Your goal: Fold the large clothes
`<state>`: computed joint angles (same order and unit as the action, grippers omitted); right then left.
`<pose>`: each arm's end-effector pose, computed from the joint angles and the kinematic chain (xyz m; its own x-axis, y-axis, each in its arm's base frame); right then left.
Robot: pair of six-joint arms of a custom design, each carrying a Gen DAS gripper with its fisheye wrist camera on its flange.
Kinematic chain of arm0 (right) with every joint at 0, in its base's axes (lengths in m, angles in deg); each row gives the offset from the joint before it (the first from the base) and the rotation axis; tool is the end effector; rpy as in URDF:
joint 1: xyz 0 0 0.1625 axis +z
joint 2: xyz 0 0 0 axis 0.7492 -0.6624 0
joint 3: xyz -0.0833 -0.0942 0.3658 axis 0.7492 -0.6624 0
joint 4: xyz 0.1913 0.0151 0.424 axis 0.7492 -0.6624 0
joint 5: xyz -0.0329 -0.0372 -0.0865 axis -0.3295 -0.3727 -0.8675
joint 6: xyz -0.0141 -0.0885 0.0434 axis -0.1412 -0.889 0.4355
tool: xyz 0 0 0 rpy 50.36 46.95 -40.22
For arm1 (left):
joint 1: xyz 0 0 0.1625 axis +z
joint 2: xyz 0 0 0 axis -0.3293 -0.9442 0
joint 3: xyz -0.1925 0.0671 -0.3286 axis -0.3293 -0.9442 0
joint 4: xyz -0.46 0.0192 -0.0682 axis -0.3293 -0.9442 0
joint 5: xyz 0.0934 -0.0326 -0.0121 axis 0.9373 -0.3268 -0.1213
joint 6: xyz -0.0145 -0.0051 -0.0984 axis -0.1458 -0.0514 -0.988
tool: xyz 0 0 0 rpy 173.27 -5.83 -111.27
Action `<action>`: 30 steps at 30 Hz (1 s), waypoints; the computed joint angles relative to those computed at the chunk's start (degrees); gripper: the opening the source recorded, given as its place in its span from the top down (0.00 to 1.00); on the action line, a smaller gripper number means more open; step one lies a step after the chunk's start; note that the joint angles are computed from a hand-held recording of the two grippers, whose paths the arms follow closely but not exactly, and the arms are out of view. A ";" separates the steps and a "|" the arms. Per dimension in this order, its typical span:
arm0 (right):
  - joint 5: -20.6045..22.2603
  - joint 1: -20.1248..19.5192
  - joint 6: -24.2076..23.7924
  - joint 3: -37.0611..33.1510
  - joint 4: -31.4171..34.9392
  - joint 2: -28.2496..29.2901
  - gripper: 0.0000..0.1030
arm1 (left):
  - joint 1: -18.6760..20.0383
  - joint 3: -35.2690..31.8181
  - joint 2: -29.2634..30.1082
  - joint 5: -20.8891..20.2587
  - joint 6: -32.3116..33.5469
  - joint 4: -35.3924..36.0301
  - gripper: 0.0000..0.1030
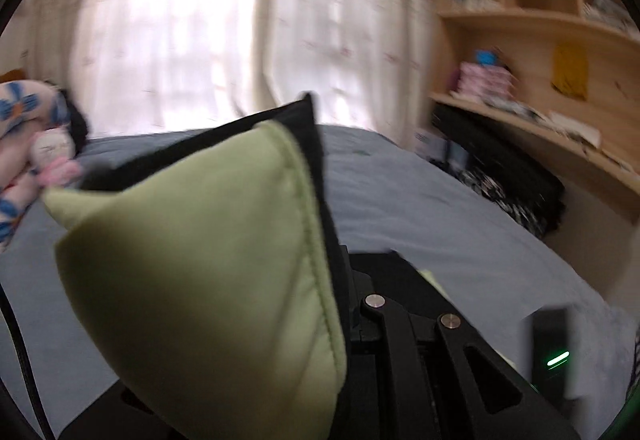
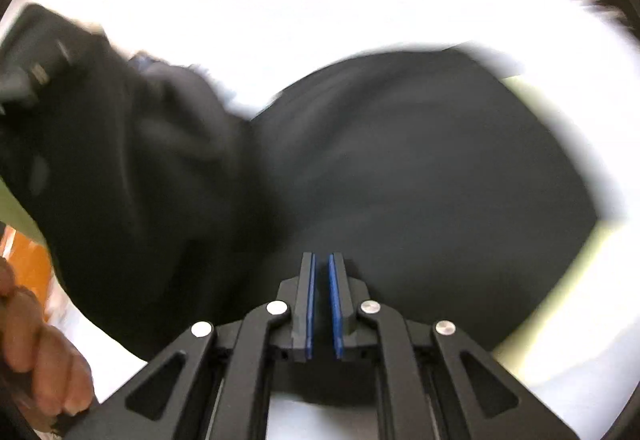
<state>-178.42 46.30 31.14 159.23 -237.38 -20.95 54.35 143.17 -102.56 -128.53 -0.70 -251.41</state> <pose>0.1298 -0.4958 0.3183 -0.8928 0.1075 0.4373 -0.1859 0.7965 -0.5754 -0.4446 -0.5634 0.1006 -0.7367 0.3317 -0.5893 0.6731 0.4433 -0.5920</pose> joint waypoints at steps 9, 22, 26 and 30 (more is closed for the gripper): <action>-6.40 -9.35 0.93 5.66 0.16 -12.05 0.92 | 1.35 -8.38 13.89 -9.35 -8.46 16.53 0.90; 0.35 -9.90 1.37 5.70 0.17 -14.62 0.86 | 2.12 -2.91 8.37 -18.79 -13.49 15.96 0.48; 3.86 -9.07 0.68 5.56 -0.27 -15.84 0.61 | 0.48 3.78 2.27 -17.46 -15.24 13.02 0.44; 8.29 -8.92 1.08 3.57 4.86 -16.33 0.61 | -0.51 7.01 -1.47 -9.40 -18.53 13.44 0.44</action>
